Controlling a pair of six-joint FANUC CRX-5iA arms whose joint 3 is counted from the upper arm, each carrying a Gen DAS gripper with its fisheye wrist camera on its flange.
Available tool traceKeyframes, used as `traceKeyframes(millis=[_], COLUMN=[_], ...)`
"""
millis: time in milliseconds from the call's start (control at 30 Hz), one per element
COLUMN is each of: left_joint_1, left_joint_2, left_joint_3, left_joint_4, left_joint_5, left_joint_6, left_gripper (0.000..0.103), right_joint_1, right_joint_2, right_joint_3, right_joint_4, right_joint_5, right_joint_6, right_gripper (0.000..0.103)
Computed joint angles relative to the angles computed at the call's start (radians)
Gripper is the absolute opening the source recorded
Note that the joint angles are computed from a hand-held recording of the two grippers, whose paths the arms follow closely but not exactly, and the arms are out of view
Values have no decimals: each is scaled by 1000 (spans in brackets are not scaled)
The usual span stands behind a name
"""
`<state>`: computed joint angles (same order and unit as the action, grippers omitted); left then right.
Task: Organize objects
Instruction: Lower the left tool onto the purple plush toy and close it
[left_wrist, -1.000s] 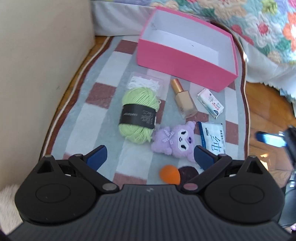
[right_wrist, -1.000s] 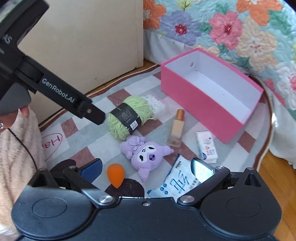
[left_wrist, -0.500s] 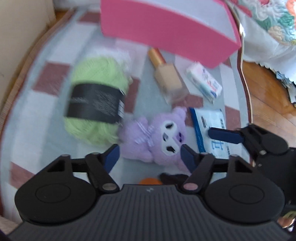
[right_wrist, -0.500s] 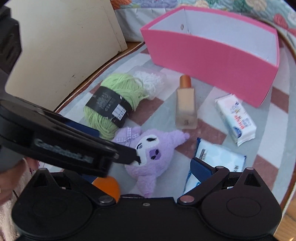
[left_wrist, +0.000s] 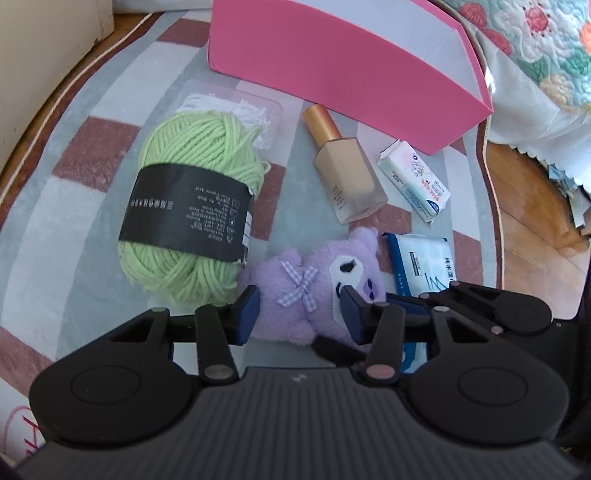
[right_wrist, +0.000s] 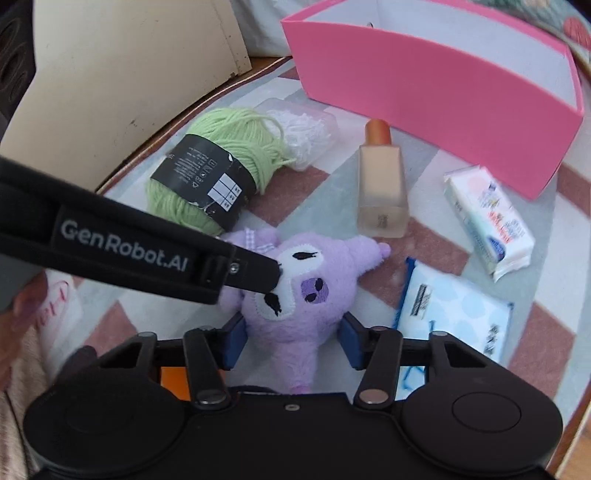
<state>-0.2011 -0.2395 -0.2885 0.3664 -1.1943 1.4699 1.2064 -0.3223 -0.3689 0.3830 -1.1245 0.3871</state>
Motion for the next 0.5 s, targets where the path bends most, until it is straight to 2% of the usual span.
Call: traceKeyframes(millis=[133, 267, 333, 500], left_joint_1=[1, -26, -39, -25], left_joint_2=[-10, 5, 16, 10], left_joint_3=[-9, -10, -3, -27], left_joint_4=[24, -27, -72, -46], left_joint_5=[2, 11, 18, 52], left_joint_6=[32, 75, 97, 66], left_gripper=[45, 47, 56, 58], right_joint_1=[34, -9, -18, -9], right_joint_2=[-11, -26, -28, -46], right_joint_3=[-33, -44, -52, -87], right_joint_4=[92, 42, 27, 57], right_joint_5=[-22, 3, 16, 43], right_joint_6=[-29, -32, -31, -70], right_gripper=[54, 54, 54, 55])
